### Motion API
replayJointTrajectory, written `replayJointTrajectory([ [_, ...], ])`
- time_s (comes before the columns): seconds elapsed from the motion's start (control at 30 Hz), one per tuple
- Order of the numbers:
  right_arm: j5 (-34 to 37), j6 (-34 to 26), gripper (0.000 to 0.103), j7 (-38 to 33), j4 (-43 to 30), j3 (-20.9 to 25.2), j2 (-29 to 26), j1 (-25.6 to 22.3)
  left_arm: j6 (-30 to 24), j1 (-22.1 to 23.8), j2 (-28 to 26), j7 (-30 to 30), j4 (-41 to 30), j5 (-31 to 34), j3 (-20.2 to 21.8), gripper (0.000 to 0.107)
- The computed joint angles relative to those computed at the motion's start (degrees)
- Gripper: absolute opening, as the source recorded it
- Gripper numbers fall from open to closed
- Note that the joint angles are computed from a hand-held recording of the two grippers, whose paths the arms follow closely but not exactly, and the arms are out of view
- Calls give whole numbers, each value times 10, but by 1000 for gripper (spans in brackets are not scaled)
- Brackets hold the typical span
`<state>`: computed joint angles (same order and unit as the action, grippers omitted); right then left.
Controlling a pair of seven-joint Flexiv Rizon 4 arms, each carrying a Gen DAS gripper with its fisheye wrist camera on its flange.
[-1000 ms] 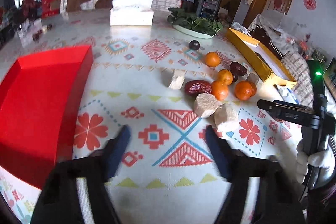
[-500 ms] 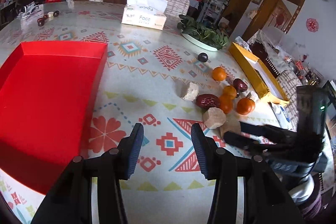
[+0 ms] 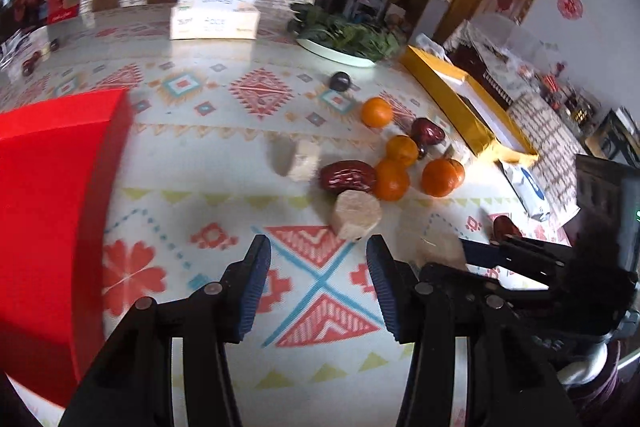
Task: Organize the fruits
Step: 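Grasp a beige square cake with the right tool while the left tool grasps a round cake, then carry both cakes over the red tray and open both tools to drop them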
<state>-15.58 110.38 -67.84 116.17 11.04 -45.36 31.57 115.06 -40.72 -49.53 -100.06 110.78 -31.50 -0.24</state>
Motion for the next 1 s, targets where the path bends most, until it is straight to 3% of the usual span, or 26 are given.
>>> replayJointTrajectory([
  [0.13,15,18,45,-1,26,-6,12,1,-24,18,-15,14,-38,29,-14,49],
  [0.3,23,29,46,3,41,-2,17,-3,-96,-20,-41,23,-98,20,35,49],
  [0.37,24,29,46,3,42,-4,19,-1,-129,-56,-52,10,-117,11,82,42],
  [0.4,26,29,46,3,43,-6,20,2,-136,-74,-56,4,-121,4,105,31],
  [0.43,29,30,46,2,45,-10,22,8,-137,-75,-55,-6,-120,9,109,30],
  [0.57,41,29,46,-3,49,-21,33,31,-79,-46,-36,-49,-77,30,78,30],
  [0.77,29,9,46,-8,28,-7,42,41,85,21,24,-108,66,29,5,30],
  [1.0,-55,-37,46,-2,-63,71,14,18,190,-34,91,-90,220,-163,25,30],
])
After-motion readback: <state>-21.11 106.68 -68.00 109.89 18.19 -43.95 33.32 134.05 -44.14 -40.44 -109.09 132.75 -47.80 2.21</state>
